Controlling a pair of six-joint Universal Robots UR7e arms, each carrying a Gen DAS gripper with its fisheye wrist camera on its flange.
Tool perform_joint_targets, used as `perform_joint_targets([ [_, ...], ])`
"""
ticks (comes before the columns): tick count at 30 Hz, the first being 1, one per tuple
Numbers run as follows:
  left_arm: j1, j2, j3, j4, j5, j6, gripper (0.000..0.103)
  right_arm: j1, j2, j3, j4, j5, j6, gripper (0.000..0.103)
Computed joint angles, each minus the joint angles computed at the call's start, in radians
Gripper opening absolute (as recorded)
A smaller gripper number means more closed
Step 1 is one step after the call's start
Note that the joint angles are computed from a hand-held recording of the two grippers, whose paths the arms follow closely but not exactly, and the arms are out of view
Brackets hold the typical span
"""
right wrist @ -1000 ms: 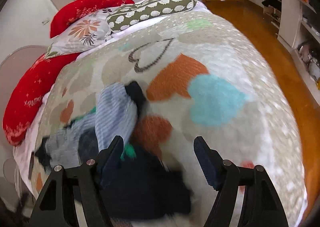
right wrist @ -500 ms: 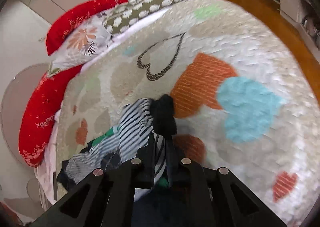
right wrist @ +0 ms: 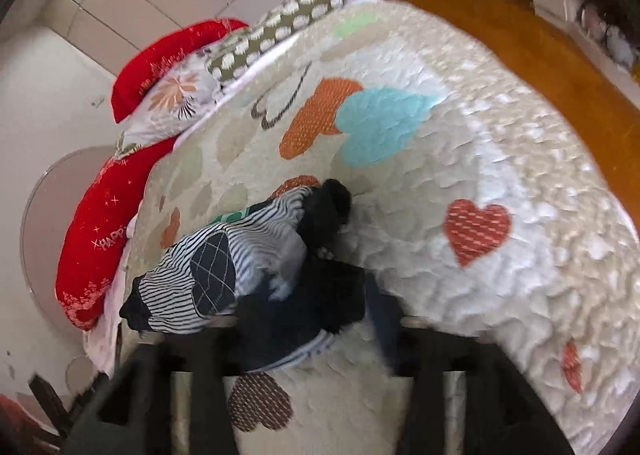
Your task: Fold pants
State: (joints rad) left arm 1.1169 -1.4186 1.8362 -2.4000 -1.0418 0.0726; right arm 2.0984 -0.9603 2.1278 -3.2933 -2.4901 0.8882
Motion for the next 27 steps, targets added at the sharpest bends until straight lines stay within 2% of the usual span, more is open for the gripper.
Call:
perform_joint_targets([
  [2,0.020,0.056,-0.059,0.009,-0.023,0.005,0.082,0.013,0.013,0.002,-0.016,-0.016,-0.028,0.068],
  [7,0.063,0.221,-0.213,0.032,-0.038,0.019,0.082,-0.021,0.037,-0.017,-0.032,0.037,-0.095,0.068],
  [11,0.092,0.309,-0.305,0.101,-0.076,-0.028,0.082,-0.057,0.067,-0.051,-0.014,0.057,-0.096,0.069],
  [12,0.092,0.326,-0.318,0.126,-0.062,-0.044,0.080,-0.065,0.072,-0.063,0.004,0.065,-0.102,0.062],
  [13,0.089,0.339,-0.324,0.144,-0.038,-0.052,0.061,-0.071,0.075,-0.071,0.018,0.071,-0.105,0.050],
  [14,0.084,0.344,-0.320,0.148,-0.014,-0.054,0.048,-0.080,0.071,-0.076,0.034,0.092,-0.106,0.034],
  [15,0.079,0.344,-0.314,0.144,0.003,-0.053,0.039,-0.091,0.066,-0.070,0.014,0.128,-0.115,0.029],
  [16,0.080,0.335,-0.305,0.130,-0.015,-0.053,0.031,-0.096,0.062,-0.063,-0.005,0.141,-0.116,0.028],
  [17,0.084,0.326,-0.302,0.130,-0.044,-0.061,0.027,-0.098,0.056,-0.056,-0.014,0.152,-0.114,0.027],
  [19,0.084,0.304,-0.295,0.134,-0.079,-0.084,0.026,-0.093,0.049,-0.048,-0.030,0.157,-0.116,0.026],
  [27,0.025,0.186,-0.201,0.122,-0.107,-0.084,0.026,-0.006,0.030,-0.070,0.021,0.080,-0.141,0.024],
])
